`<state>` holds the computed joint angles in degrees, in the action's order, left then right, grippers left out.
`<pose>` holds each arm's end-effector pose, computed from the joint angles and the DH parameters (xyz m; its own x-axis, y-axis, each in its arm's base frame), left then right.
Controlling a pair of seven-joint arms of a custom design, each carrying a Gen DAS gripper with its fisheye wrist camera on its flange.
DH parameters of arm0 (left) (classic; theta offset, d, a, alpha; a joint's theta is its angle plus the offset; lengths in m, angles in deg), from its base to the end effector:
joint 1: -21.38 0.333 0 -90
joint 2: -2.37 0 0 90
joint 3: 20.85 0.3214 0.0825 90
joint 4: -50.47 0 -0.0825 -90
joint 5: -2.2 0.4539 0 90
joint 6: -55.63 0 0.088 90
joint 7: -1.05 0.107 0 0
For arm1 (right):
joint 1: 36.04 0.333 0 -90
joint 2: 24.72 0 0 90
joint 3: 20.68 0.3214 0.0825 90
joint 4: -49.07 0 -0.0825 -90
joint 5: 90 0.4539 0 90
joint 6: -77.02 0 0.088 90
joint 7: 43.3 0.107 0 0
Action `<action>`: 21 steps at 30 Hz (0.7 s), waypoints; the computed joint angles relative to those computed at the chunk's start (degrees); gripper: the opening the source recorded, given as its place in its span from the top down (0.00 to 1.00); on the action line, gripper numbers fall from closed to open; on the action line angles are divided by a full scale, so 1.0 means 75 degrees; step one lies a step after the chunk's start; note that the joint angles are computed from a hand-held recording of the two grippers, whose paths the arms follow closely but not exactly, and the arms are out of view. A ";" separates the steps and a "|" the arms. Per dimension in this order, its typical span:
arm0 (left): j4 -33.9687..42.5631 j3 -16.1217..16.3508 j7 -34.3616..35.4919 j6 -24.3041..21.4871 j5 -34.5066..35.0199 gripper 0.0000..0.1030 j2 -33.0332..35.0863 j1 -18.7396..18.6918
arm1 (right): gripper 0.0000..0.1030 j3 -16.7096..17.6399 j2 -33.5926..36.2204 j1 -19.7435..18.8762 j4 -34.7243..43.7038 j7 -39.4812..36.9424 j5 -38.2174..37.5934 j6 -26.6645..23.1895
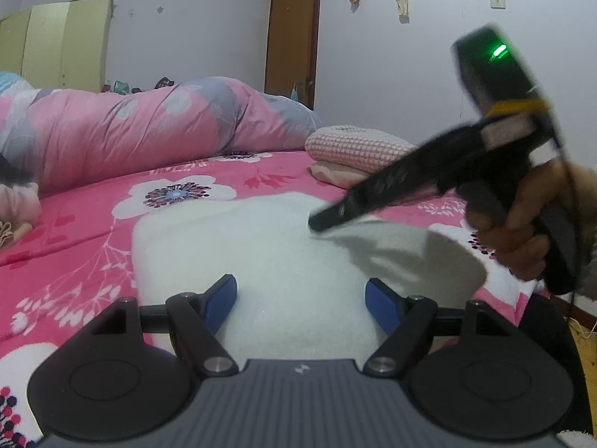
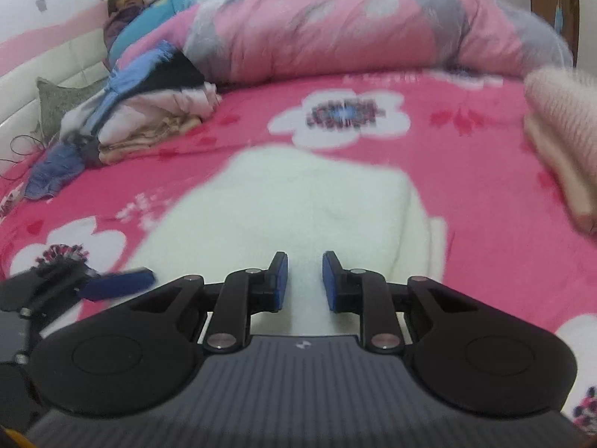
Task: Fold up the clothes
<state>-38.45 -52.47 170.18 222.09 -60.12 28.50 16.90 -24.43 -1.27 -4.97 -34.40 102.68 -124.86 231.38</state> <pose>0.6983 -0.3554 0.4712 -0.7853 -0.6173 0.0476 -0.2809 0.2867 -0.9159 0.6962 0.3915 0.5287 0.0334 -0.9876 -0.1535 -0.6058 0.1021 -0.7891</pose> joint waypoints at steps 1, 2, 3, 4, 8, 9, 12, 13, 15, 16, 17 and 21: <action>0.0006 -0.0015 -0.0001 -0.0009 -0.0029 0.25 0.0006 0.0017 | 0.80 -0.0170 -0.0083 0.0164 -0.0070 0.0335 -0.0337 0.0158; 0.0016 -0.0021 -0.0003 -0.0002 -0.0045 0.25 0.0016 0.0018 | 0.80 -0.0349 -0.0201 0.0336 -0.0206 0.0800 -0.0739 0.0345; 0.0028 -0.0021 -0.0005 0.0023 -0.0047 0.25 0.0029 0.0007 | 0.80 -0.0455 -0.0310 0.0467 -0.0367 0.1239 -0.1079 0.0426; 0.0041 -0.0023 -0.0004 0.0045 -0.0040 0.25 0.0043 -0.0001 | 0.81 -0.0535 -0.0416 0.0580 -0.0520 0.1693 -0.1440 0.0485; 0.0032 -0.0194 0.0374 -0.0296 -0.0328 0.22 0.0000 0.0252 | 0.81 -0.0398 -0.0378 0.0486 -0.0922 0.2269 -0.1884 0.0291; -0.0063 -0.0279 0.0710 -0.0381 -0.0623 0.20 -0.0105 0.0396 | 0.81 -0.0473 -0.0408 0.0519 -0.1007 0.2671 -0.2210 0.0450; -0.0531 -0.0561 0.2383 -0.0388 -0.2149 0.17 -0.0616 0.0875 | 0.81 -0.0415 -0.0392 0.0420 -0.1005 0.3208 -0.2586 0.0580; -0.0777 -0.0658 0.3161 -0.0355 -0.2885 0.14 -0.0870 0.1069 | 0.81 -0.0381 -0.0376 0.0386 -0.0987 0.3215 -0.2655 0.0585; -0.1308 -0.0610 0.4047 -0.0454 -0.3901 0.11 -0.1420 0.1296 | 0.81 -0.0405 -0.0415 0.0398 -0.1072 0.3536 -0.2947 0.0690; -0.1511 -0.0519 0.4182 -0.0399 -0.4123 0.11 -0.1622 0.1287 | 0.81 -0.0417 -0.0418 0.0392 -0.1094 0.3732 -0.3076 0.0759; -0.1637 -0.0416 0.4189 -0.0209 -0.4171 0.11 -0.1726 0.1196 | 0.81 -0.0448 -0.0440 0.0412 -0.1138 0.3976 -0.3260 0.0819; -0.1873 0.0013 0.3624 0.0760 -0.3640 0.12 -0.1808 0.0626 | 0.81 -0.0459 -0.0515 0.0439 -0.1248 0.4748 -0.3975 0.0859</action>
